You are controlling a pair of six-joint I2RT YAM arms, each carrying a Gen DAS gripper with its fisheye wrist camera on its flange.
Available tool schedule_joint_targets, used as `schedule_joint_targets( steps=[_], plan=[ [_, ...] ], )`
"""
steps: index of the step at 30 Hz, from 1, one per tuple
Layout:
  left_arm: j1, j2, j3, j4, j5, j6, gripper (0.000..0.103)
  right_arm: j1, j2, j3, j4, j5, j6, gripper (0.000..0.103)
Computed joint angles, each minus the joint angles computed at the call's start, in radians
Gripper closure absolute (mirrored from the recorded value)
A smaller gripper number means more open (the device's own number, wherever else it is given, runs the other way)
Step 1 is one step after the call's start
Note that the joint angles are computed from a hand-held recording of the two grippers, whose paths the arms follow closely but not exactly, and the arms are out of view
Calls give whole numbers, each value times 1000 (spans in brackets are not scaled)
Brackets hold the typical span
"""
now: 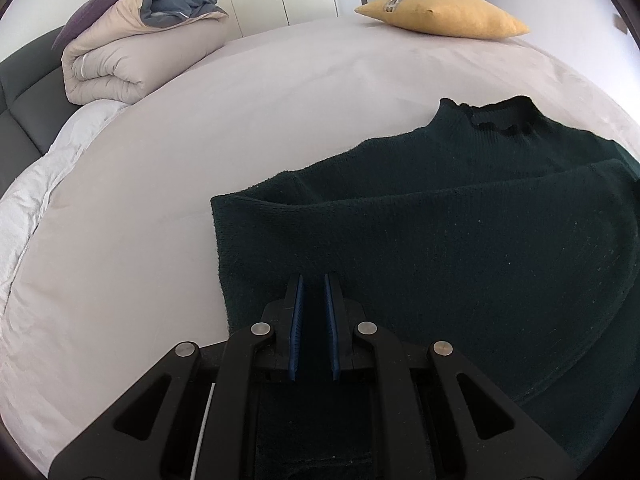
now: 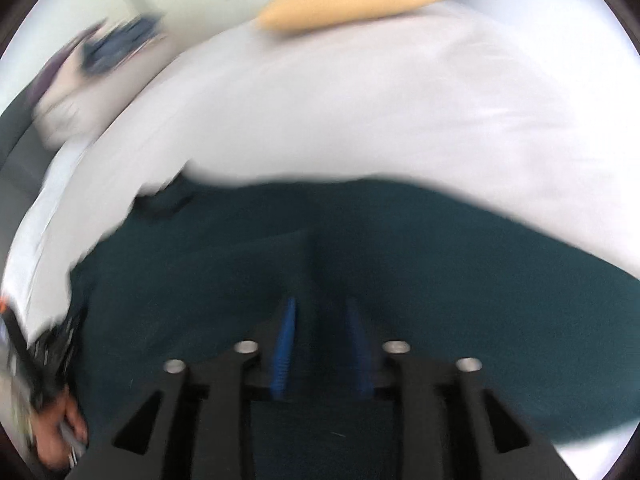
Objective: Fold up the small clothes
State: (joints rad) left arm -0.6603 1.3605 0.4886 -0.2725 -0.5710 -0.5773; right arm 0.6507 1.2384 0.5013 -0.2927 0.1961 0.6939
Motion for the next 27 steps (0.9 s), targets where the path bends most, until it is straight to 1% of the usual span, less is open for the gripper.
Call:
schedule_joint_targets(
  steps=[1, 2, 3, 4, 5, 6, 7, 8, 9, 10, 11, 12, 13, 14, 15, 16, 17, 19, 20, 22, 23, 24, 27],
  plan=[
    [5, -6, -7, 9, 5, 3, 93, 20, -76, -16, -23, 52, 41, 67],
    [8, -11, -14, 19, 9, 4, 93, 29, -138, -33, -5, 35, 37, 68],
    [10, -14, -19, 24, 11, 5, 93, 39, -169, -43, 31, -15, 26, 68],
    [12, -17, -21, 28, 13, 8, 93, 54, -151, -39, 99, -108, 5, 68],
    [17, -22, -27, 33, 16, 13, 93, 61, -115, -33, 148, -173, -8, 68],
    [23, -32, -32, 36, 24, 16, 93, 65, -51, -22, 212, -249, -19, 68],
    [29, -48, -39, 37, 38, 18, 93, 65, 45, -1, 269, -323, -22, 68],
    [52, -92, -56, 41, 77, 27, 93, 55, 158, 22, 313, -385, -19, 68],
    [96, -159, -81, 43, 146, 44, 93, 49, 235, 38, 327, -395, -6, 69],
    [190, -273, -115, 25, 281, 71, 93, 32, 299, 28, 362, -397, 23, 88],
    [269, -362, -133, -6, 372, 80, 93, 5, 312, -16, 441, -405, 51, 103],
    [338, -443, -144, -46, 425, 88, 93, -39, 314, -68, 534, -460, 72, 103],
    [404, -507, -142, -86, 455, 107, 93, -92, 334, -118, 638, -543, 101, 103],
    [462, -524, -125, -113, 481, 139, 93, -126, 360, -147, 715, -594, 118, 103],
    [506, -513, -107, -121, 518, 165, 93, -149, 382, -159, 760, -627, 120, 103],
    [541, -501, -92, -116, 559, 181, 93, -154, 390, -161, 774, -635, 115, 103],
    [540, -490, -80, -103, 569, 183, 93, -149, 393, -156, 770, -629, 113, 103],
    [487, -438, -62, -76, 542, 182, 93, -147, 398, -153, 772, -627, 120, 103],
    [447, -395, -56, -59, 519, 184, 93, -126, 411, -168, 812, -617, 141, 103],
    [361, -247, -32, -48, 449, 180, 93, -153, 393, -212, 855, -656, 135, 103],
    [319, -210, -53, -12, 398, 185, 93, -166, 405, -228, 896, -684, 140, 103],
    [274, -222, -81, 19, 332, 179, 93, -176, 403, -231, 903, -702, 146, 103],
    [231, -261, -90, -11, 288, 165, 93, -216, 379, -281, 935, -761, 128, 103]
  ],
)
